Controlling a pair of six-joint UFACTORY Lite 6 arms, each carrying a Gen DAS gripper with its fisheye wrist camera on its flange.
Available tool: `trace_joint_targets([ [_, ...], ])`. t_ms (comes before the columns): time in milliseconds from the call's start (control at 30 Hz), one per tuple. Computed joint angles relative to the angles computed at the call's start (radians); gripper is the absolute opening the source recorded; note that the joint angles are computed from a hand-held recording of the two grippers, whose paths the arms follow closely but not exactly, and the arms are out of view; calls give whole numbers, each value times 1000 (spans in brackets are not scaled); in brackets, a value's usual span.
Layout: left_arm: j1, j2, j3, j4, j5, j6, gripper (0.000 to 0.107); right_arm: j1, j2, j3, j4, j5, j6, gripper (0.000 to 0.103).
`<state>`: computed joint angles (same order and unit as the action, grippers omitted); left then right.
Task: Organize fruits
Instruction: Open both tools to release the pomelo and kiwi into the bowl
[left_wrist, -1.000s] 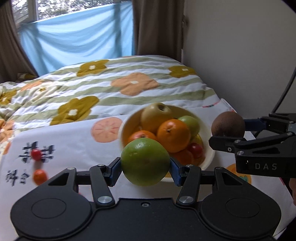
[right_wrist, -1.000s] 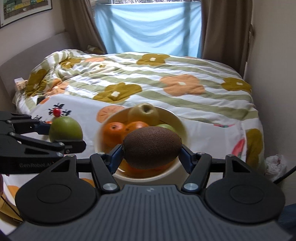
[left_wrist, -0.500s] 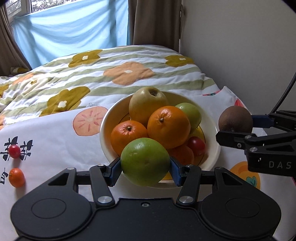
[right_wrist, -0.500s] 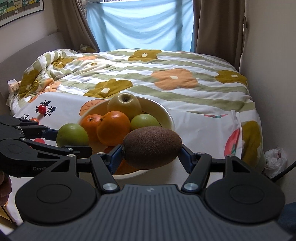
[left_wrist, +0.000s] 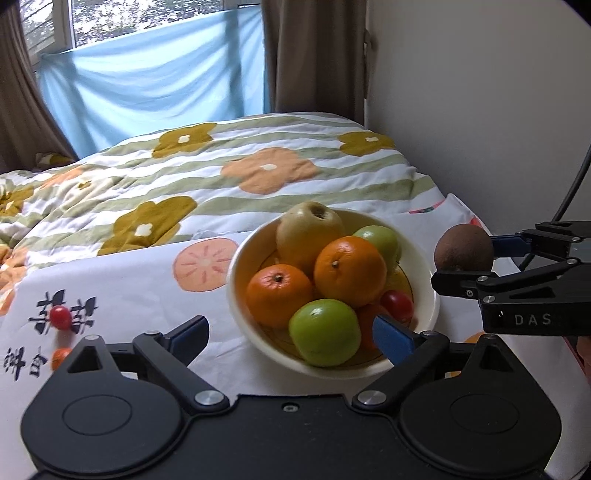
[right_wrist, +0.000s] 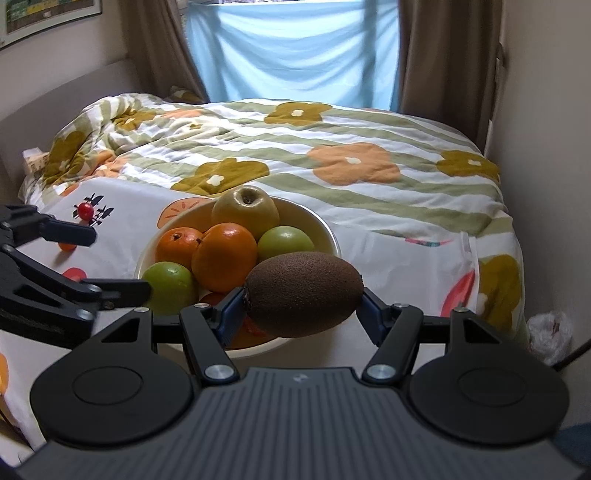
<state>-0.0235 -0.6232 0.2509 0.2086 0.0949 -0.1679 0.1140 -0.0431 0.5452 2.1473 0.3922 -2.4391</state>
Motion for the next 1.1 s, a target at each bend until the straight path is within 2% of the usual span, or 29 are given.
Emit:
trace_joint_targets([
  [233,61,-105,-39,-133,69,154,98,7,123,82,-25,25,-73,80],
  [400,69,-134,-62,1,83,30,98,24,212,115,50,76,-167,80],
  [600,88,-166,-79,-7,102,43,98,53,258,130,109,75,-266,81],
  [667,97,-182,-85,-41,111,82,98,60,256,111,184,81,-354,89],
  [700,97,-182,-85,-39,113,80,98,61,242,85,261,101,-435,100],
  [767,92,-177,-83,-6,114,43,98,50,216,47,323,148,-506,103],
  [867,77,-187,-83,64,125,-37,98,33,208,50,271,137,-450,103],
  [1100,58,-231,-71,70,169,-74,98,10,145,20,187,111,-346,103],
])
